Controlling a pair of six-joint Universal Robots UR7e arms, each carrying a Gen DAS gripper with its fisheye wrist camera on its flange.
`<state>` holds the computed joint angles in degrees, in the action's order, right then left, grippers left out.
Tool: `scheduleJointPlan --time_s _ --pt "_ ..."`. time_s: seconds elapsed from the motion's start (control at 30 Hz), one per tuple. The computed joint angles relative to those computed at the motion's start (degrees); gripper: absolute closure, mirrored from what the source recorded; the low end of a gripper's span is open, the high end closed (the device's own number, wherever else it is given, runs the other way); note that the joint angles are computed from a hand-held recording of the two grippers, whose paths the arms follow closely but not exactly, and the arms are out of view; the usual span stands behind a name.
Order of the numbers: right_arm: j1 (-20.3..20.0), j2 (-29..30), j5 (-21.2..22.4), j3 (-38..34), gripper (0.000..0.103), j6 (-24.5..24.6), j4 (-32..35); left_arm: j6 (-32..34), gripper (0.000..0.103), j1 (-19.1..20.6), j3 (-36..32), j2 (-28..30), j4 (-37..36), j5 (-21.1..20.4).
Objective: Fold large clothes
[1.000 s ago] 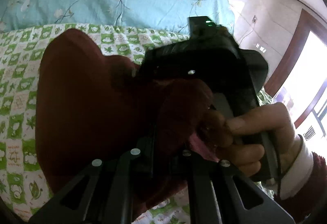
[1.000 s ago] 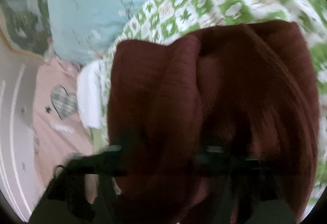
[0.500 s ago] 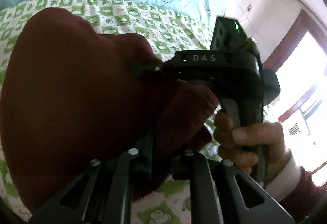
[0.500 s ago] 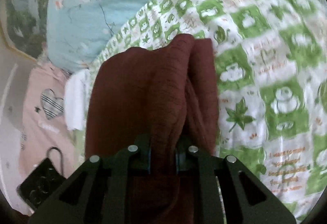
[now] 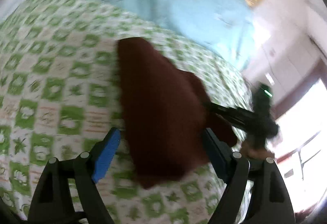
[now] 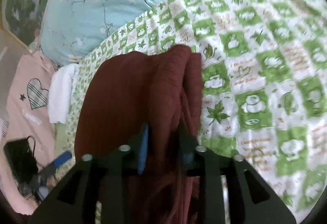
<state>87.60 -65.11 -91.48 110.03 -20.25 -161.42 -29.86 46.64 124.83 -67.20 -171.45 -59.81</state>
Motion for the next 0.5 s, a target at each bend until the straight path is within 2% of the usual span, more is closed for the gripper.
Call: scheduleJointPlan --time_s 0.03,0.07,0.2,0.37,0.4,0.5 --pt "0.08 -0.59 0.59 0.67 0.032 -0.08 -1.22 -0.70 0.021 1.60 -0.29 -0.08 -0.18 -2.08" --pt "-0.02 -0.80 1.36 1.00 0.021 -0.05 -1.88 -1.23 0.021 3.39 -1.01 0.33 -0.15 -4.61" --pt "-0.22 -0.60 2.45 0.12 0.021 0.77 0.94 -2.92 0.021 7.76 -3.95 2.63 0.81 -11.17" --pt "-2.28 0.11 5.37 -1.15 0.021 4.04 3.90 -0.73 0.020 9.56 -8.38 5.72 2.84 -15.48" --pt "-2.73 0.20 6.19 -1.38 0.021 4.60 4.45 -0.46 0.020 9.83 -9.63 6.60 4.17 -15.28" --pt "-3.69 0.60 7.62 -2.31 0.021 5.98 6.59 -0.38 0.013 11.47 -12.14 8.93 5.98 -16.90"
